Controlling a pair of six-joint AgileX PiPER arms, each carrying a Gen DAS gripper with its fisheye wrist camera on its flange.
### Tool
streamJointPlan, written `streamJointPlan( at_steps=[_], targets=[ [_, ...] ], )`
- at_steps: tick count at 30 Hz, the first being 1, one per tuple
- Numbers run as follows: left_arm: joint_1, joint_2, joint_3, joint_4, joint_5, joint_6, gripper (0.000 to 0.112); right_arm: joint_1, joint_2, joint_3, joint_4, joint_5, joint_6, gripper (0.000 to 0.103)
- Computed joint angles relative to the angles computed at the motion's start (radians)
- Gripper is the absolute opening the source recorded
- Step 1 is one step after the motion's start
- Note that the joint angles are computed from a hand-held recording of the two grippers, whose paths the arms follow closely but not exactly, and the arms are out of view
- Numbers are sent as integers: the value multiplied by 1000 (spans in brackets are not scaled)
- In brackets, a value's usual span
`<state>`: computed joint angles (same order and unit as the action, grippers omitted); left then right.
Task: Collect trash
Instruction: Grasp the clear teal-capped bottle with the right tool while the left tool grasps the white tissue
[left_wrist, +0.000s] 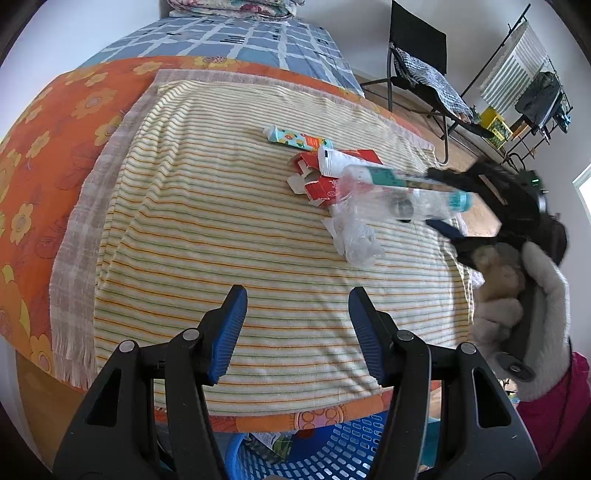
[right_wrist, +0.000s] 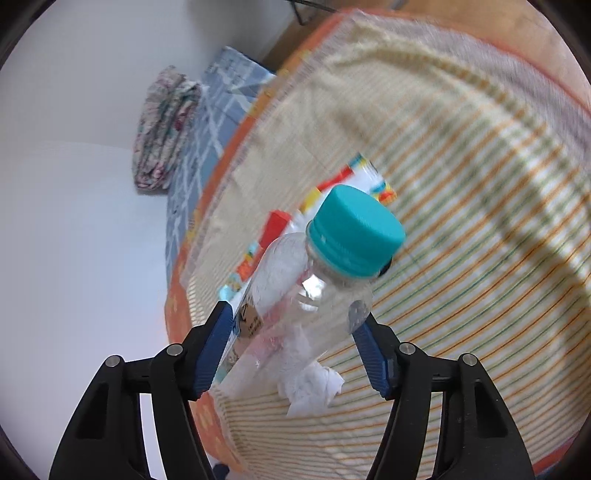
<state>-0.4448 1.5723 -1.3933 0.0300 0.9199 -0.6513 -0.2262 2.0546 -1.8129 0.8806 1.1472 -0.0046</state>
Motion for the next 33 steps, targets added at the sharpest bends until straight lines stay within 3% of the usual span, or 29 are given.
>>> streamJointPlan(
  at_steps=[10, 19, 27, 29, 33],
  targets=[
    [-10, 138, -96, -66, -50, -12, 59, -10, -144, -15, -268, -4, -242, 62],
    [29, 333, -239, -198, -102, -31, 59, -15, -227, 37, -369, -28, -402, 61],
    [40, 444, -339, -208, -85, -30, 58, 23, -266, 70, -453, -46, -500, 61],
    [38, 465, -363, -212, -80, -17, 53, 28, -261, 72, -458, -41, -505, 61],
    [37, 479, -375, -232, -80, 23, 33, 52, -265, 99, -491, -70, -501, 61]
  ],
)
